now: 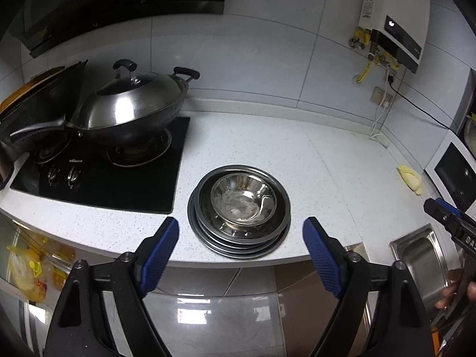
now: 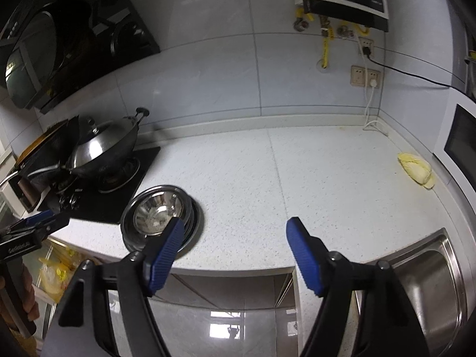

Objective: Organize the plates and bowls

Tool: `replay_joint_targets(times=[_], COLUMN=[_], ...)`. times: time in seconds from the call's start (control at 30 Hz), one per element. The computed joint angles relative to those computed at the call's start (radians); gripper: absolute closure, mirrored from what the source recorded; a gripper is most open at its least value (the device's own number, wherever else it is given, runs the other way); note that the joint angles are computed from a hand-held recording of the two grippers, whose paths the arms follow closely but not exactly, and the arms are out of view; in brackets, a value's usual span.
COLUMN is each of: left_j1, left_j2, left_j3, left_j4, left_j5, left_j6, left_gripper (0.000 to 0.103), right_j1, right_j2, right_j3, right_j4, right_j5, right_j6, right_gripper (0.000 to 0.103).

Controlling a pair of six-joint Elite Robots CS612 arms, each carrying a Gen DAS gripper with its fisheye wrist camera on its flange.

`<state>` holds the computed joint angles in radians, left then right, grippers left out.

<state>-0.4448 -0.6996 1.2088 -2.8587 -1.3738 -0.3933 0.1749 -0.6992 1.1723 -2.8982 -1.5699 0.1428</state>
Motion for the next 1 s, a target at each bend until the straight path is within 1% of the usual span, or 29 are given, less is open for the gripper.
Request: replay_joint_targets(times=[0.03, 0.17, 0.37, 0.4, 0.43, 0.5, 0.7, 0.9, 1.0], left_j1=[0.000, -0.008, -0.009, -0.009, -0.008, -0.010, -0.015, -0.015, -0.015], left_j2=[-0.001, -0.008, -0.011, -0.011, -0.011, -0.012, -0.016, -0.019, -0.021], left_j3=[0.000, 0.009, 0.012, 0.012, 0.012, 0.013, 0.018, 0.025, 0.029], left_j4=[-0.001, -0.009, 0.000, 0.002, 0.004, 0.005, -0.001, -0.007, -0.015], left_j5=[-0.007, 0.031, 0.032, 0.031, 0.026, 0.034, 0.065, 0.080, 0.095], left_j6=[0.002, 0.008, 0.002, -0.001, -0.001, 0.006, 0.022, 0.004, -0.004], left_gripper=[0.013, 0.013, 0.013, 0.011, 0.006, 0.002, 0.002, 0.002, 0.002], right_j1=[-0.002, -0.004, -0.006, -0.007, -0.007, -0.008, -0.006, -0.007, -0.007], right_j2=[0.000, -0.001, -0.002, -0.003, -0.003, -0.004, -0.004, -0.004, -0.004], right_j3=[0.001, 0.003, 0.008, 0.008, 0.008, 0.011, 0.008, 0.011, 0.012], right_j4=[-0.003, -0.001, -0.003, 0.001, 0.002, -0.002, 0.030, 0.038, 0.036], right_j5=[0.002, -0.005, -0.024, -0.026, -0.027, -0.031, -0.038, -0.031, -0.040], right_j6=[0.007, 0.012, 0.010, 0.011, 0.011, 0.012, -0.031, -0.061, -0.078], right_gripper=[0.033, 0.033, 0.033, 0.032, 0.032, 0.032, 0.032, 0.032, 0.032])
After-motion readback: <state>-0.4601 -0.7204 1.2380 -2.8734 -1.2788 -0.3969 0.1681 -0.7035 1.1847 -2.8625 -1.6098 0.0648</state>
